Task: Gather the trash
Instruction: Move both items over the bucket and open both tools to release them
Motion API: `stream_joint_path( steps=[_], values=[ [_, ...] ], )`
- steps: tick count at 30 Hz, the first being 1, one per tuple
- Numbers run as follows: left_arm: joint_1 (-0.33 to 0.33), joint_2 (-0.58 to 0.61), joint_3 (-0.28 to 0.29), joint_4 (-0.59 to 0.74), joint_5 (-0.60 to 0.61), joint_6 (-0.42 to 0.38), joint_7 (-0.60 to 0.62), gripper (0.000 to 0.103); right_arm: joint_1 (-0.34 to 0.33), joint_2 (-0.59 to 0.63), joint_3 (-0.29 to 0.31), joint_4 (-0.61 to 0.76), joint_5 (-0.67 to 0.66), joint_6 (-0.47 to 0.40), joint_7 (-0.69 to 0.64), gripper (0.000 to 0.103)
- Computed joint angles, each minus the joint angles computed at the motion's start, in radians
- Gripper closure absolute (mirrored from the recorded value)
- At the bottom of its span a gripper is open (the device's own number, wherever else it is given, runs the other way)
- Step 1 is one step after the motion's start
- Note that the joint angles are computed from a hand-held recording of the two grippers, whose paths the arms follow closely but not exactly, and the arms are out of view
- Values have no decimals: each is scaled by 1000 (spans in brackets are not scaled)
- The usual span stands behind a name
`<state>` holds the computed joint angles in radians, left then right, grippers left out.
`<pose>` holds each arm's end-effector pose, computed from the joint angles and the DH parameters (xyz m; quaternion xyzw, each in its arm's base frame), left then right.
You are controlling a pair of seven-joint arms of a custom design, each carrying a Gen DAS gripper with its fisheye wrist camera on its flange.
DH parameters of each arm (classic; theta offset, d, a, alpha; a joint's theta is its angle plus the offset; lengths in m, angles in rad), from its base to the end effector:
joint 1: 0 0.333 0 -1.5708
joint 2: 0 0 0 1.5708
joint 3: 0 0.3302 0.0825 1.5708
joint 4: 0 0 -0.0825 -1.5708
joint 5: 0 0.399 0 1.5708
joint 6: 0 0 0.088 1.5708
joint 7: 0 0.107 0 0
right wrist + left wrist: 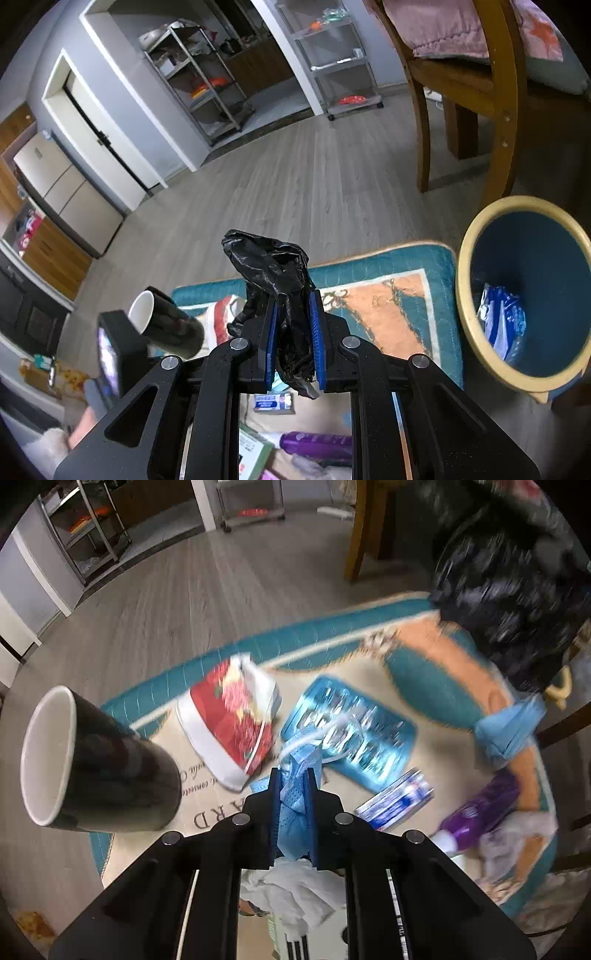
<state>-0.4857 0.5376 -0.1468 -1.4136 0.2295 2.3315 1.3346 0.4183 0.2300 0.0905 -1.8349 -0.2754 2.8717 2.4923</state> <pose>0.6306 -0.4282 0.4396 -0.5052 0.8392 -0.1587 0.1240 0.5916 0.3415 0.5077 -0.5845 0.7073 -0.1039 0.3839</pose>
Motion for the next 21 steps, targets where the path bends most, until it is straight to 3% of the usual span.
stream_joint_path(
  steps=[10, 16, 21],
  values=[
    [24, -166, -22, -157, -24, 247, -9, 92, 39, -91, -55, -54, -219, -23, 242, 85],
    [14, -208, -34, -189, -16, 344, -17, 92, 8, -191, -34, -114, -385, -82, 389, 85],
    [6, -193, -51, -157, -55, 381, -1, 92, -45, -273, -1, -181, -455, -119, 454, 85]
  ],
)
